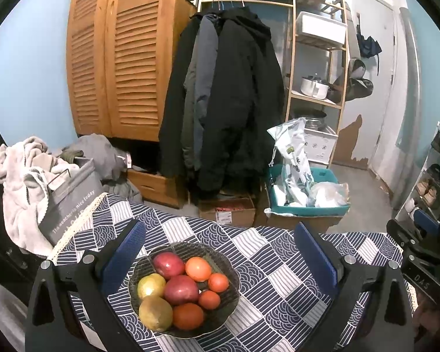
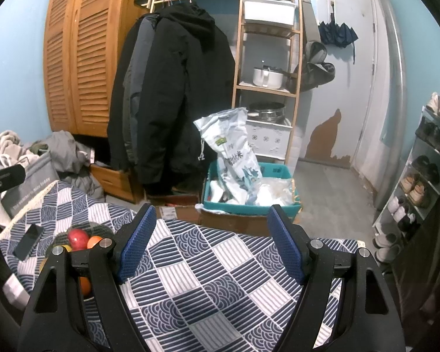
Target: Organize fruits
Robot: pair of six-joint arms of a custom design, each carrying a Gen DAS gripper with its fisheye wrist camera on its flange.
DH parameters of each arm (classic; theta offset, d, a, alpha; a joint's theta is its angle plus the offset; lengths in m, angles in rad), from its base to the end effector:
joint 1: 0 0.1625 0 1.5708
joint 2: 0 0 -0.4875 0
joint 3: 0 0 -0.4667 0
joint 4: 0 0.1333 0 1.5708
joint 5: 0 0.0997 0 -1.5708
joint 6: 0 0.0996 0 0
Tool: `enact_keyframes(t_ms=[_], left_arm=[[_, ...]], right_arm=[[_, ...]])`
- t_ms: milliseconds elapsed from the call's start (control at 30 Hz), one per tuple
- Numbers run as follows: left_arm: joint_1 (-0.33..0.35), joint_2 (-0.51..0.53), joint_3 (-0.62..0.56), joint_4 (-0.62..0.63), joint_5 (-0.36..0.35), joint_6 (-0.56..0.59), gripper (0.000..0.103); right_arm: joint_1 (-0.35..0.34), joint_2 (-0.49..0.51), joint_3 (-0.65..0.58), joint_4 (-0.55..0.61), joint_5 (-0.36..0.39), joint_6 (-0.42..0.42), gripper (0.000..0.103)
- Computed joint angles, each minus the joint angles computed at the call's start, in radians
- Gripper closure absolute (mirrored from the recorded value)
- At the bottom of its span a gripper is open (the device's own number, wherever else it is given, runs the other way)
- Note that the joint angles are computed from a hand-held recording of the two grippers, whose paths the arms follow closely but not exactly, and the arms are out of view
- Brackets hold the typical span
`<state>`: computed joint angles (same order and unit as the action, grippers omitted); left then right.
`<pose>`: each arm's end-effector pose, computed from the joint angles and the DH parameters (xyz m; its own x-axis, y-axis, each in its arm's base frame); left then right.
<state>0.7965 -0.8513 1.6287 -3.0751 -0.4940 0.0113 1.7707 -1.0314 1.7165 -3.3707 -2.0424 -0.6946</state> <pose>-0.3733 -0.6977 0.2328 -0.7421 -0.0807 -0.6654 0.5309 0.5352 -0.6571 0.2323 -0.7032 0.3359 -0.6771 -0.1050 0.7284 -0.6779 0.4743 -0.5618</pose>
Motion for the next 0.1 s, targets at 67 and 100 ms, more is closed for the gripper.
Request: enact_keyframes(t_ms=[67, 100], left_arm=[[0.0, -0.002, 0.001, 0.005, -0.001, -0.01, 0.001], [0.0, -0.003, 0.001, 0.009, -0.001, -0.015, 0.001]], right_arm=[[0.0, -0.001, 0.001, 0.0, 0.001, 0.001, 0.026], [-0.001, -0.002, 0.0, 0.002, 0.001, 0.001, 0.026]])
